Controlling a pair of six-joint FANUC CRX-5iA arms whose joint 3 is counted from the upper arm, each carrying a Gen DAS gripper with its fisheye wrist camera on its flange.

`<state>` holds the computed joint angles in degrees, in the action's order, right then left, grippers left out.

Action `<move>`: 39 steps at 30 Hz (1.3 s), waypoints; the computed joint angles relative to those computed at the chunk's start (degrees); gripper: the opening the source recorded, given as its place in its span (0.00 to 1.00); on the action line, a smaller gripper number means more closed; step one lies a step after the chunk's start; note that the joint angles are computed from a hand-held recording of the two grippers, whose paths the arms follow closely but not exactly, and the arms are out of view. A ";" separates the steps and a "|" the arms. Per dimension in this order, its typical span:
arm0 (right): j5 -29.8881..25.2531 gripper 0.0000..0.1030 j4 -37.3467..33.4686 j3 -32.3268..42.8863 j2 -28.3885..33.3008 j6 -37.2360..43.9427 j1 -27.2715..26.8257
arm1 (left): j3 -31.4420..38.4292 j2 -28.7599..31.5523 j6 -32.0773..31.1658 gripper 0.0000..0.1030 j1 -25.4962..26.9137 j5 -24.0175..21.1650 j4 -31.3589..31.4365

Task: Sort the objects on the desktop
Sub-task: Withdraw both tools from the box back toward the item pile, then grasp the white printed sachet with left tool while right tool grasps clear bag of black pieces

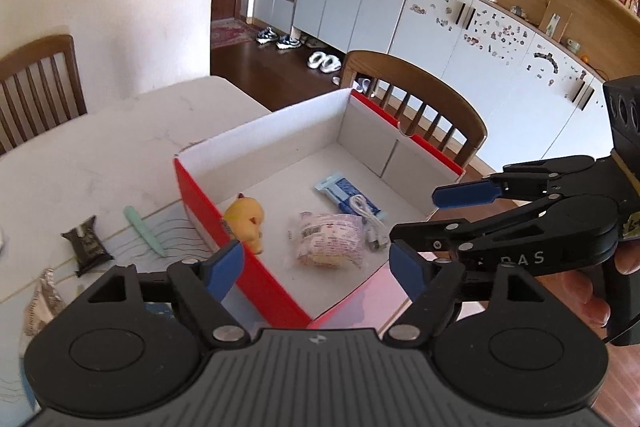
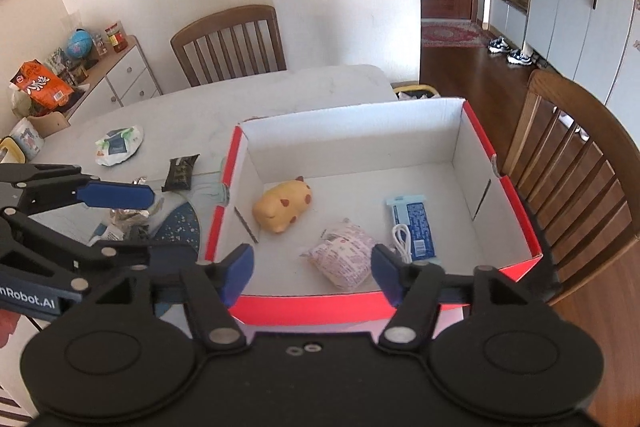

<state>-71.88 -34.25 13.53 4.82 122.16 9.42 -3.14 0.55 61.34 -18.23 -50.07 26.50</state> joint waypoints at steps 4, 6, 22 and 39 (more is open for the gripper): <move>1.43 0.69 0.70 -1.75 -1.62 -0.98 1.12 | -1.73 -1.65 -1.59 0.80 1.17 0.11 0.53; 2.10 0.69 1.15 -2.58 -2.31 -1.58 1.82 | -2.60 -2.26 -2.46 0.80 2.00 -0.08 1.34; 5.78 0.70 3.98 -8.21 -7.61 -6.31 9.80 | -11.96 -9.33 -12.42 1.00 9.60 0.32 6.35; 10.47 0.70 7.38 -11.82 -9.51 -12.27 21.71 | -22.46 -15.22 -23.26 1.00 21.65 2.12 12.98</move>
<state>-61.40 -26.87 1.71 -4.70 109.89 31.13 -25.60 -14.67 38.08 3.42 -47.95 39.48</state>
